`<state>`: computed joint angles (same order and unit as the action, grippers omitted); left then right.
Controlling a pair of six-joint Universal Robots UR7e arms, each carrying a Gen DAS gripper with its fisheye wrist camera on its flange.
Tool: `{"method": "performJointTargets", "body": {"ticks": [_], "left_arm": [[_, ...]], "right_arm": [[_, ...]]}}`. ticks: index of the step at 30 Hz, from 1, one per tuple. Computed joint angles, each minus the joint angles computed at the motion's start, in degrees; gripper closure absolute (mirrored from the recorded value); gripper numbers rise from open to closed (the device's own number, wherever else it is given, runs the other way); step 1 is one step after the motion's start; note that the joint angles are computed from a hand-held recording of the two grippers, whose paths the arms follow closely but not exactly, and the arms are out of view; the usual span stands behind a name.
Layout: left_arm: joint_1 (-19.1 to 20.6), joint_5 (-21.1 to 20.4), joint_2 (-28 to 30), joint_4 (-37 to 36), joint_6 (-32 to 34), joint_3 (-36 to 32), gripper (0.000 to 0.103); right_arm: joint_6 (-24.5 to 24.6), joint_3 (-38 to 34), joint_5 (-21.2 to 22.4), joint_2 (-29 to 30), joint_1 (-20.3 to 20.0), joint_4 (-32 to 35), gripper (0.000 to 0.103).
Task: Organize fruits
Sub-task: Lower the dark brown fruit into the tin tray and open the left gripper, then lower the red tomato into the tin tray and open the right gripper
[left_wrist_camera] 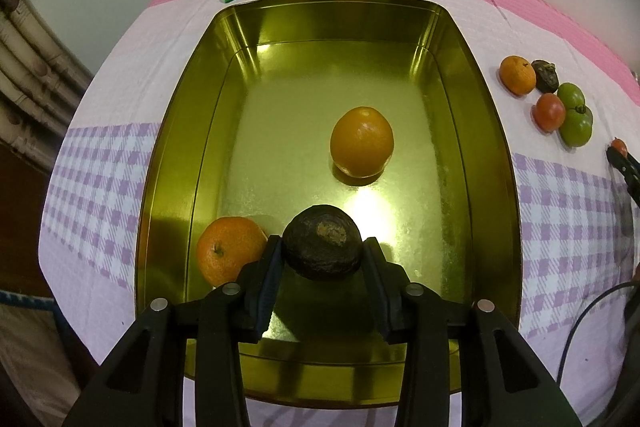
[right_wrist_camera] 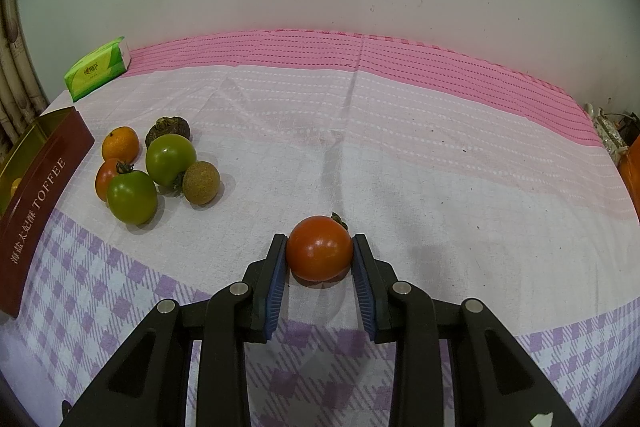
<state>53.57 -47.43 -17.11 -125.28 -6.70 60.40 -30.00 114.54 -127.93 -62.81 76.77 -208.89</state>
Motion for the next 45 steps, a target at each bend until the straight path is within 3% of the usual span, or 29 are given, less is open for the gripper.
{"method": "performJointTargets", "body": {"ticks": [7,13,18,22,28,36,45], "left_arm": [[0.23,-1.99,-0.84,-0.30,-0.49,0.37,0.052],[-0.77,-1.93,-2.62,-5.25,1.59,3.41,0.041],[-1.92,0.31,-4.98,-13.04,3.13,7.28,0.038],[-2.23,4.48,-6.87,-17.80,2.74,9.73,0.036],[-1.29,9.66,-9.52,-19.90,-0.74,12.54,0.034],[-0.32,9.65,-10.09,-17.99,-2.81,12.38,0.034],[-0.50,9.68,-9.77,-17.13,-2.64,12.39,0.034]], "right_arm": [[0.26,-0.18,-0.93,-0.05,0.35,0.83,0.073],[1.05,-0.37,-1.60,-1.11,2.35,3.72,0.074],[1.50,-1.28,0.59,-1.35,5.53,8.10,0.073],[1.61,-3.45,4.91,-0.16,8.62,14.46,0.073],[-0.11,-8.83,10.37,4.90,12.69,23.39,0.073],[-4.26,-15.10,8.48,12.41,15.81,28.96,0.073],[-4.44,-17.05,6.98,15.34,16.04,30.72,0.073]]}}
